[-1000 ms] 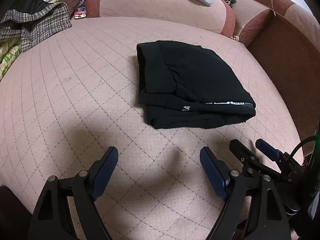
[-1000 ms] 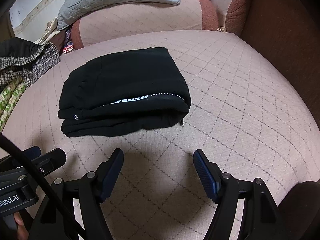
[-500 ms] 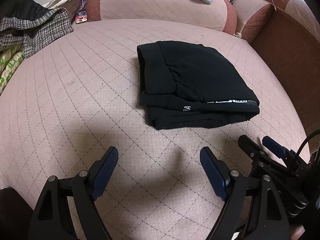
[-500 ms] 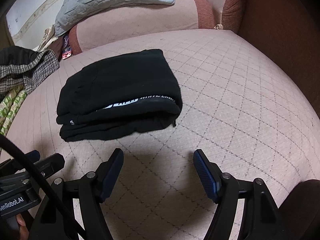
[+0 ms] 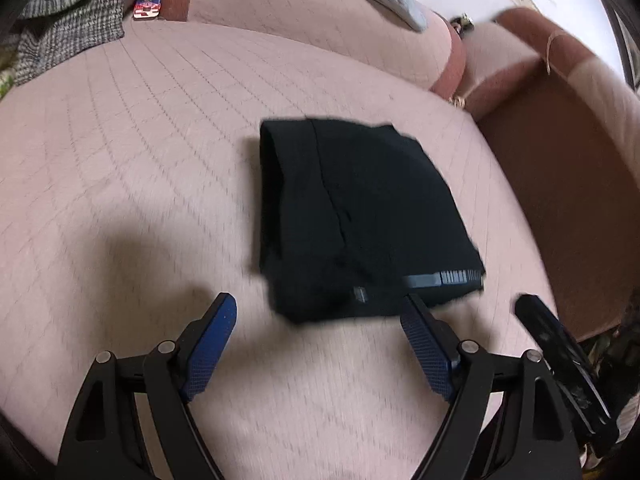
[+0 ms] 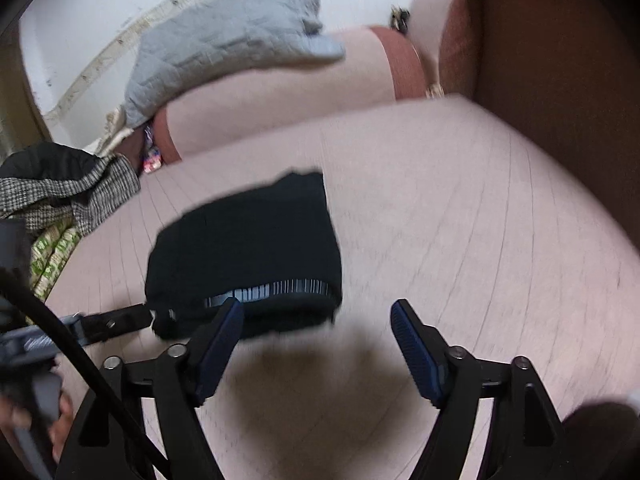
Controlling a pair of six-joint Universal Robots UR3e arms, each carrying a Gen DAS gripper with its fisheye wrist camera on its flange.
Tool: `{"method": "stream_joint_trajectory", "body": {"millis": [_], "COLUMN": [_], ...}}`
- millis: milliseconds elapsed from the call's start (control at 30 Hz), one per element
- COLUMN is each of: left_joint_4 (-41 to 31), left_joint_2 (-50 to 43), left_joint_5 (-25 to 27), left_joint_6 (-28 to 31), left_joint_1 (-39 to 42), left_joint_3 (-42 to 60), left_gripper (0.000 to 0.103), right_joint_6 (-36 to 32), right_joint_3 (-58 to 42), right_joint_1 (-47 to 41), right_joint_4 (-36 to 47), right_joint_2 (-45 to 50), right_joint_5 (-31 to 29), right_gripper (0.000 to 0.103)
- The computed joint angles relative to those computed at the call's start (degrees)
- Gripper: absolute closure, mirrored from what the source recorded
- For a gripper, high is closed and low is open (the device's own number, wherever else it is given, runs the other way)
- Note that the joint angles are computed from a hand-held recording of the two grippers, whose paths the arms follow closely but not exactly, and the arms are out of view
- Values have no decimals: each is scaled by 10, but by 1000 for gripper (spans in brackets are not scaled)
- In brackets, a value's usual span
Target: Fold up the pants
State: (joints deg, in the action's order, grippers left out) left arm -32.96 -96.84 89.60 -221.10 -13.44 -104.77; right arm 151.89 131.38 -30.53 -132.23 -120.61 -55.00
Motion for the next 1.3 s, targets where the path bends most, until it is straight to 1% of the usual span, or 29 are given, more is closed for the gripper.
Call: {"method": "stream_joint_trajectory", "body": {"millis": [67, 100, 167, 233, 267, 333, 367, 400, 433, 467, 567, 633, 667, 733, 767, 800, 833, 867, 900, 933, 967, 1000, 1067, 1133, 1200, 1300], "left_joint_4": [15, 18, 42, 77, 96, 121, 126, 140, 151, 159, 163, 167, 171, 167, 162, 154, 136, 101, 93, 100, 114, 123, 133, 124, 122, 129], "left_joint_2": [-21, -31, -49, -67, -76, -97, -106, -123, -134, -147, -180, -197, -202, -218, -219, -220, -220, -219, -214, -207, -199, -193, -179, -165, -152, -134], "left_joint_5": [-21, -31, -77, -142, -163, -189, -204, -231, -244, -250, -269, -278, -283, -282, -281, -276, -267, -243, -230, -235, -248, -259, -266, -256, -249, -260], "left_joint_6": [28, 35, 45, 45, 45, 50, 54, 58, 58, 60, 65, 54, 49, 39, 41, 52, 63, 77, 83, 83, 73, 65, 56, 55, 55, 53], "left_joint_1": [27, 36, 65, 101, 112, 121, 125, 133, 135, 137, 142, 144, 147, 145, 143, 137, 132, 122, 119, 125, 134, 142, 149, 146, 145, 159], "left_joint_3": [6, 10, 3, -11, -15, -7, -1, 7, 13, 21, 56, 74, 76, 97, 103, 112, 123, 139, 139, 124, 107, 94, 76, 74, 73, 63], "left_gripper": [20, 20, 20, 20, 20, 20, 12, 2, 0, 0, 0, 0, 0, 0, 1, 13, 25, 48, 58, 62, 67, 70, 72, 73, 73, 73], "right_joint_6": [14, 25, 41, 55, 58, 77, 79, 85, 93, 102, 121, 123, 123, 128, 123, 111, 108, 109, 96, 96, 97, 90, 96, 97, 101, 99], "right_joint_3": [-32, -60, -114, -171, -199, -265, -285, -315, -346, -382, -448, -512, -540, -550, -567, -596, -612, -616, -637, -633, -624, -621, -605, -602, -611, -633], "right_joint_1": [12, 23, 43, 63, 72, 99, 104, 110, 119, 128, 147, 152, 153, 152, 152, 152, 152, 152, 155, 158, 161, 164, 166, 171, 178, 186], "right_joint_4": [-29, -42, -49, -48, -44, -41, -32, -19, -9, 5, 23, 69, 87, 71, 84, 116, 134, 142, 184, 186, 177, 188, 182, 187, 195, 204], "right_joint_2": [44, 84, 157, 229, 264, 345, 367, 399, 432, 468, 538, 596, 625, 647, 661, 681, 690, 691, 697, 691, 682, 672, 649, 626, 611, 599], "right_joint_5": [-4, -7, -12, -15, -15, -27, -24, -20, -18, -16, -13, 12, 33, 63, 80, 102, 109, 112, 116, 108, 100, 100, 101, 107, 112, 114], "right_gripper": [21, 20, 20, 20, 20, 20, 20, 20, 20, 20, 20, 20, 19, 14, 12, 13, 18, 28, 50, 63, 69, 80, 81, 82, 82, 82]}}
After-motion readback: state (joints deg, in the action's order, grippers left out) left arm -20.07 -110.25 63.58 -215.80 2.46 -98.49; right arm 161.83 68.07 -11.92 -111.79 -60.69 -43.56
